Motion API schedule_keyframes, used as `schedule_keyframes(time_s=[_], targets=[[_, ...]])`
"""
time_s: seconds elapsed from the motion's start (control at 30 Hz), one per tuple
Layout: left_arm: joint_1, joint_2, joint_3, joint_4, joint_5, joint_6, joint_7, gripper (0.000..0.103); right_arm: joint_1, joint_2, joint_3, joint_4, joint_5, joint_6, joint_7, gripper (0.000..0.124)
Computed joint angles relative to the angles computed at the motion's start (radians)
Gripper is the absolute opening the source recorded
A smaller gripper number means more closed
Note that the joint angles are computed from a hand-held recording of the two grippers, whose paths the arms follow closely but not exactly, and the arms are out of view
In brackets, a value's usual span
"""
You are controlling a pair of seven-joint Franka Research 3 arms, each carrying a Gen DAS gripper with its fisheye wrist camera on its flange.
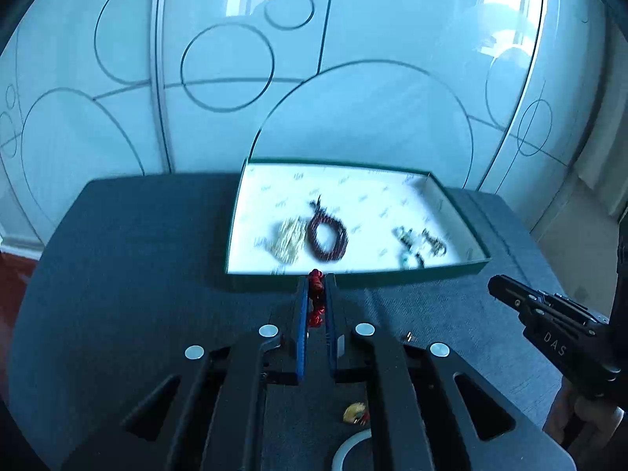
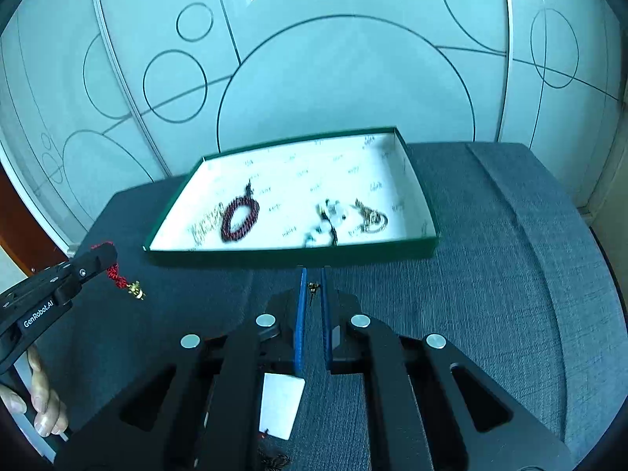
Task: Organize jewelry
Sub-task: 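Lift the tassel charm and stud earring and carry both over the box, then lower both pieces into the box and open both tools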
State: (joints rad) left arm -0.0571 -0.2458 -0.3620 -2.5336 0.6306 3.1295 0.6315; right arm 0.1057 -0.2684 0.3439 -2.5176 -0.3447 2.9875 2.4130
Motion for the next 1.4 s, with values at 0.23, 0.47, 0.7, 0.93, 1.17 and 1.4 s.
schedule_keyframes(time_s=[0.23,0.47,0.7,0.93,1.17,1.4], targets=[[0.019,0.095,-0.021,0.14,0.068,-0.019,-0.028,0.008,-0.002,0.042,-0.025,0.075,-0.002,0.003,-0.029,0.007],[-0.021,0.249,0.018,0.329,0.232,-0.089,-0.118,0.008,0.052,0.195,-0.11,0.23,0.002,0.004,-0.075,0.007],[-0.106,0.427,0.103,0.495,0.217,-0.15,-0.058,0.008,0.14,0.366,-0.207,0.378,-0.005,-0.038,-0.102,0.007],[-0.166,0.556,0.165,0.603,0.112,-0.183,0.053,0.008,0.198,0.493,-0.271,0.482,0.103,-0.073,-0.183,0.007],[-0.206,0.598,0.201,0.634,-0.022,-0.186,0.171,0.013,0.27,0.534,-0.348,0.511,0.186,-0.077,-0.241,0.02],[-0.207,0.509,0.207,0.544,-0.102,-0.152,0.186,0.054,0.323,0.432,-0.404,0.41,0.168,-0.02,-0.205,0.023]])
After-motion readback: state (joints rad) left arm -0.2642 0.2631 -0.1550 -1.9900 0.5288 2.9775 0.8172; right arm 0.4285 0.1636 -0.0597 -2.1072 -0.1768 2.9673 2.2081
